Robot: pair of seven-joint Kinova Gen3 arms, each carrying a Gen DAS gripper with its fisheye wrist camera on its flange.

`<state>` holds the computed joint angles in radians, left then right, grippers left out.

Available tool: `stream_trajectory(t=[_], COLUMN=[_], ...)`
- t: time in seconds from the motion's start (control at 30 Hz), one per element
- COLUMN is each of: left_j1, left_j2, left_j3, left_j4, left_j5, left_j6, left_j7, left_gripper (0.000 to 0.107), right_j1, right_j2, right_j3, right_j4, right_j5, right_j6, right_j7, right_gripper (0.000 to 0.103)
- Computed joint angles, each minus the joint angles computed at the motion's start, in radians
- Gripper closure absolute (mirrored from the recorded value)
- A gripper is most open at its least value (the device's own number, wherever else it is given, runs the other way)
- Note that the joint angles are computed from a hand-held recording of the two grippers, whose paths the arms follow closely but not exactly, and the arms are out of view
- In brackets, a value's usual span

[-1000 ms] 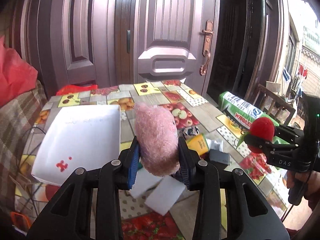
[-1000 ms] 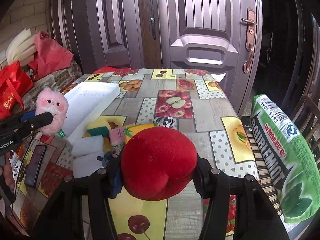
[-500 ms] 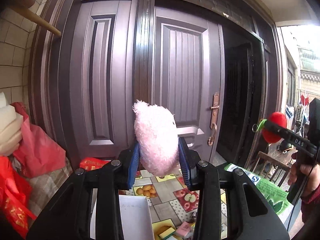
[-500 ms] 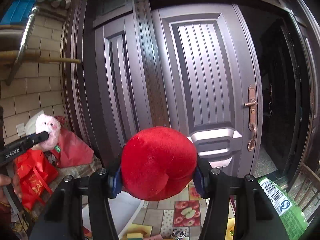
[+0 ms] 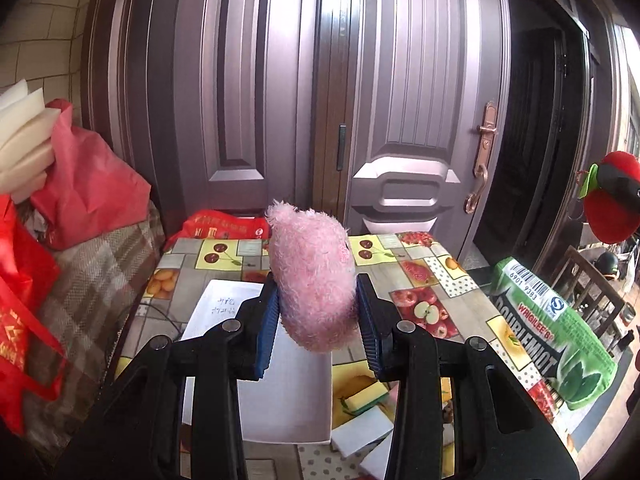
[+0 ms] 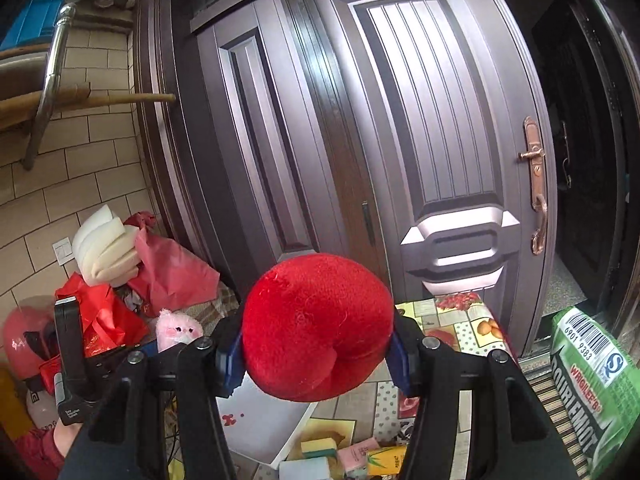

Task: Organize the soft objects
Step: 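Lift both plushes and carry them over the white tray with both tools, then open the left tool over the tray while the right tool releases the red plush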

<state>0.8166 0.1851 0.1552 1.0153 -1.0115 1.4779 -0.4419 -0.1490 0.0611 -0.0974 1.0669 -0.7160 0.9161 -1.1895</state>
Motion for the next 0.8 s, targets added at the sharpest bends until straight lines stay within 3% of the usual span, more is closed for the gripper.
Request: stream_trajectory(t=[0.17,0.4,0.63,0.8], left_j1=[-0.036,-0.130,-0.277,-0.336], left_j2=[-0.007,-0.022,-0.041,-0.037], left_j3=[-0.015,-0.016,-0.021,-0.032], left_j4=[0.108,0.242,0.399,0.448], left_j5=[0.045,0.116,0.288,0.343], left_j6=[-0.020,-0.040,-0.155,-0.175], left_j7=[0.130,0.165,0.185,0.187], left_gripper=[0.071,0.071,0.071,0.070], right_j1=[-0.041,-0.134,-0.248,-0.306], right_j2=[0.053,0.155,0.300,0.378], right_j3=[-0.039,-0.093,-0.129,-0.135], right_j4=[0.035,0.054,0.004,-0.053], right_j5=[0.013,0.136,0.276,0.331], right_j6=[-0.025,-0.036,0.066,0.101], right_j7=[0.005,-0.045,-0.091,-0.119], right_gripper=[0.046,0.046,0.046,0.045])
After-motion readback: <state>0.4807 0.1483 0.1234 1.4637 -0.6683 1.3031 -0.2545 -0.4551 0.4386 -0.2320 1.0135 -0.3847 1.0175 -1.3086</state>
